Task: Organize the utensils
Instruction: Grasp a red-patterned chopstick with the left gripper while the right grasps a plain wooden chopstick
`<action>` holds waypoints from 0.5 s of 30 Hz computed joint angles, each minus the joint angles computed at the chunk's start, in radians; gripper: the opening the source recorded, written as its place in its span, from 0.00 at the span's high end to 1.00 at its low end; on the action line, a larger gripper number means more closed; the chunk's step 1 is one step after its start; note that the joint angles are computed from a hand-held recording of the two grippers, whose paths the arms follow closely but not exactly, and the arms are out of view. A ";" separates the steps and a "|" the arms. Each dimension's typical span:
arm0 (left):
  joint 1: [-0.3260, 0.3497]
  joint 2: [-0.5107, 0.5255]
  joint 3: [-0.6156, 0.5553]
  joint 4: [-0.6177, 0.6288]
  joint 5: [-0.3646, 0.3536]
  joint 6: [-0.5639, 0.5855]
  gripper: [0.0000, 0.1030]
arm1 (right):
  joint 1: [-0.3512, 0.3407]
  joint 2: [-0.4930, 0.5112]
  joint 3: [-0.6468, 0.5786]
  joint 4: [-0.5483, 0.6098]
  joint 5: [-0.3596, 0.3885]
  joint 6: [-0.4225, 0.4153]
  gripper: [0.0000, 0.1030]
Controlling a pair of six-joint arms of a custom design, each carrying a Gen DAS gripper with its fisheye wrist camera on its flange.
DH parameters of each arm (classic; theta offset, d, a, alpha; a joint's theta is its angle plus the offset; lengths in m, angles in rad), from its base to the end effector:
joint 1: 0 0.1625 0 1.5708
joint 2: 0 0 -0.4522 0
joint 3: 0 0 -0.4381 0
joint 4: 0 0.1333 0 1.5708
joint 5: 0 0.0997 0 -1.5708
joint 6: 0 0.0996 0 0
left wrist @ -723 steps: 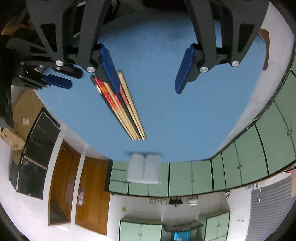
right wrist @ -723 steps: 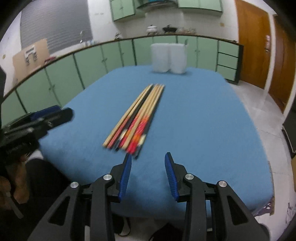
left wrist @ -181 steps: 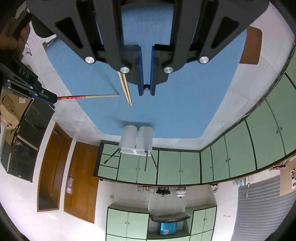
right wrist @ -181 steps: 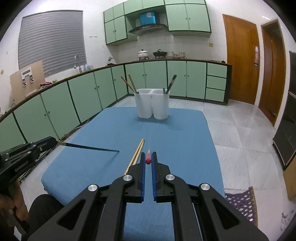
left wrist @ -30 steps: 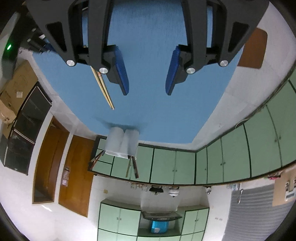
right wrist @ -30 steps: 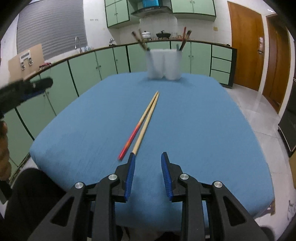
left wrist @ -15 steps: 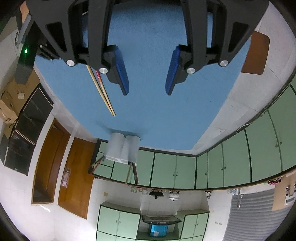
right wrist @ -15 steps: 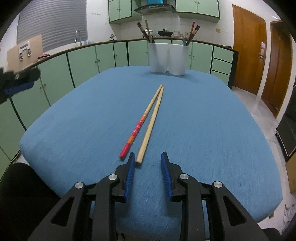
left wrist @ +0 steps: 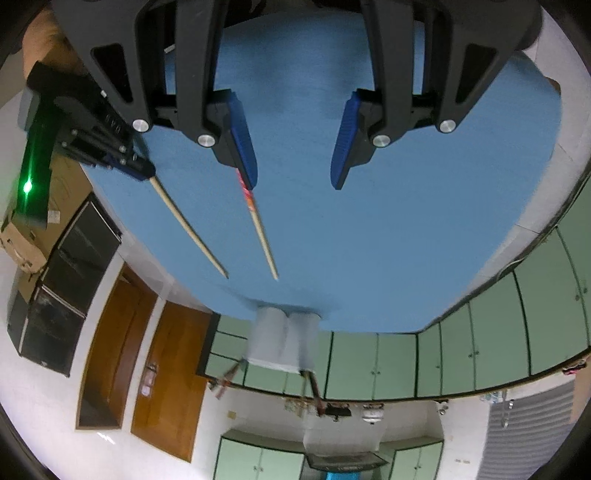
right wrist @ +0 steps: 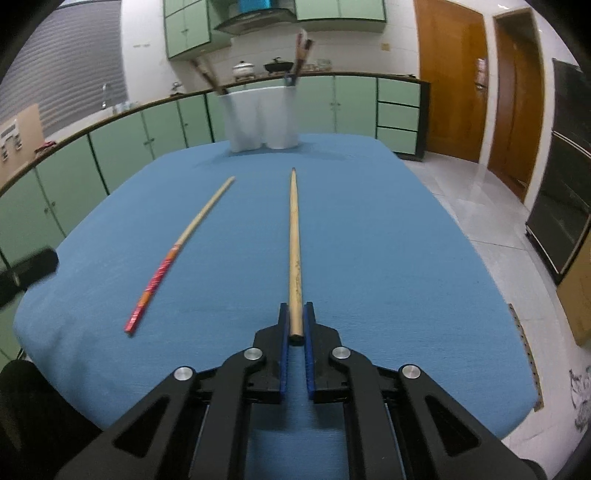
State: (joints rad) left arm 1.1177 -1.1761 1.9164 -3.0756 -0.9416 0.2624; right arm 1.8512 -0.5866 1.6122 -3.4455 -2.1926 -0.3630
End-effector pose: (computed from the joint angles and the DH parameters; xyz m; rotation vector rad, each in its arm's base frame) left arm -0.1011 -0.6460 0.2953 0.5462 2.3577 -1.0347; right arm 0.2745 -0.6811 0.0596 0.4119 -2.2965 1.0122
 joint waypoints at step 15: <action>-0.011 0.112 -0.008 -0.033 0.038 0.019 0.61 | -0.022 -0.029 0.029 0.003 0.055 -0.043 0.90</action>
State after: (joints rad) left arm 1.1068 -1.0646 1.9081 -3.1082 -0.9035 0.2813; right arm 1.8292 -0.6155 1.6413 -3.4420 -2.1373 -0.4058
